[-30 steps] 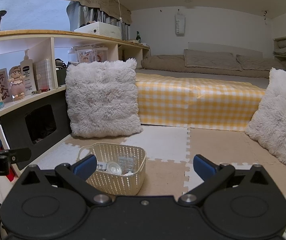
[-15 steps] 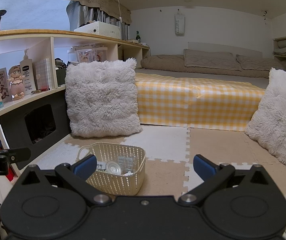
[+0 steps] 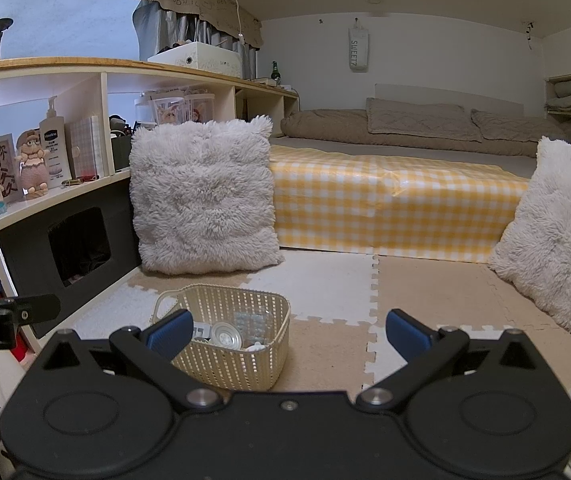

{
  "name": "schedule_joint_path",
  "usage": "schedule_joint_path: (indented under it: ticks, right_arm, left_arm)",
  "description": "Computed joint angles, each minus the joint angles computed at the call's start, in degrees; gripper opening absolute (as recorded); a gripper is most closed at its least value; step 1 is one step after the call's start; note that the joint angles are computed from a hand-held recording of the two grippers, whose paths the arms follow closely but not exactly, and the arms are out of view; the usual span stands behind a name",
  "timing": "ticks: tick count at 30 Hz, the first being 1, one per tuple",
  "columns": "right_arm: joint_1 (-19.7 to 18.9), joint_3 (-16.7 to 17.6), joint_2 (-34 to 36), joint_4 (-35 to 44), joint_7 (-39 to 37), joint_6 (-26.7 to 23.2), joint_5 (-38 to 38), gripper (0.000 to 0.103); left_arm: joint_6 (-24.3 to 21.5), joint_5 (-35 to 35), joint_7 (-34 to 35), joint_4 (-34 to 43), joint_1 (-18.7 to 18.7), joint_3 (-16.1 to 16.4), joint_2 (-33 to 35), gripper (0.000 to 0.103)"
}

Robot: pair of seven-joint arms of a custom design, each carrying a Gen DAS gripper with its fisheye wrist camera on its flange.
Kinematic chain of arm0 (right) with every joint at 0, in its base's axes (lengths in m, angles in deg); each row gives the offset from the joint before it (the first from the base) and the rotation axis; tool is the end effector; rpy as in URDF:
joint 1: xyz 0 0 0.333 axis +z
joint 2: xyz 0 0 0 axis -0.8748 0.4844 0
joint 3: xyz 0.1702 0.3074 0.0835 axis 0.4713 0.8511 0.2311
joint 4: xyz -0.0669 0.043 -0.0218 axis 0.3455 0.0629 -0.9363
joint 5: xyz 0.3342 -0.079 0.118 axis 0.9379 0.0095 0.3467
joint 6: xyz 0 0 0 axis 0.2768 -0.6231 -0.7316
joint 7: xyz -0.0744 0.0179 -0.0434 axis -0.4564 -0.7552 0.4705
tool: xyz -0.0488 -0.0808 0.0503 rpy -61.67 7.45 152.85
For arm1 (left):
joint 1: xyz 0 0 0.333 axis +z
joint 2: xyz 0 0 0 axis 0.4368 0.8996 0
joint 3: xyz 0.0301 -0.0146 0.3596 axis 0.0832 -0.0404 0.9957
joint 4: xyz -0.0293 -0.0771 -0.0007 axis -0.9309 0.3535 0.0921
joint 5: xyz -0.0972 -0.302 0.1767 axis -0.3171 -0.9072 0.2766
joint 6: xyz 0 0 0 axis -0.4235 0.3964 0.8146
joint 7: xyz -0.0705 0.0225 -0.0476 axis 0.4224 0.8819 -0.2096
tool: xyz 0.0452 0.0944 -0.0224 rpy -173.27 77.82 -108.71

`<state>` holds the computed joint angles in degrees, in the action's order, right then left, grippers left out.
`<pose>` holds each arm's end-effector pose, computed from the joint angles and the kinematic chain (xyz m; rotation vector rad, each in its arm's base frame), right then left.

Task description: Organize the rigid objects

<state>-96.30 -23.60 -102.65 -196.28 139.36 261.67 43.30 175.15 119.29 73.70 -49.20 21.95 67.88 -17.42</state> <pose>0.4193 0.1921 0.6113 -1.4752 1.4672 -0.9265 0.4334 -0.2450 0.6286 -1.4196 1.6332 -1.0285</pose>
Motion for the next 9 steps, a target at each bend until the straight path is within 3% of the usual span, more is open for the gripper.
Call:
schedule_joint_path:
  ticks: [9]
  right_arm:
    - [0.2, -0.3, 0.1, 0.0, -0.2, 0.1, 0.0, 0.103]
  left_arm:
    - [-0.4, -0.5, 0.4, 0.1, -0.1, 0.0, -0.1, 0.103]
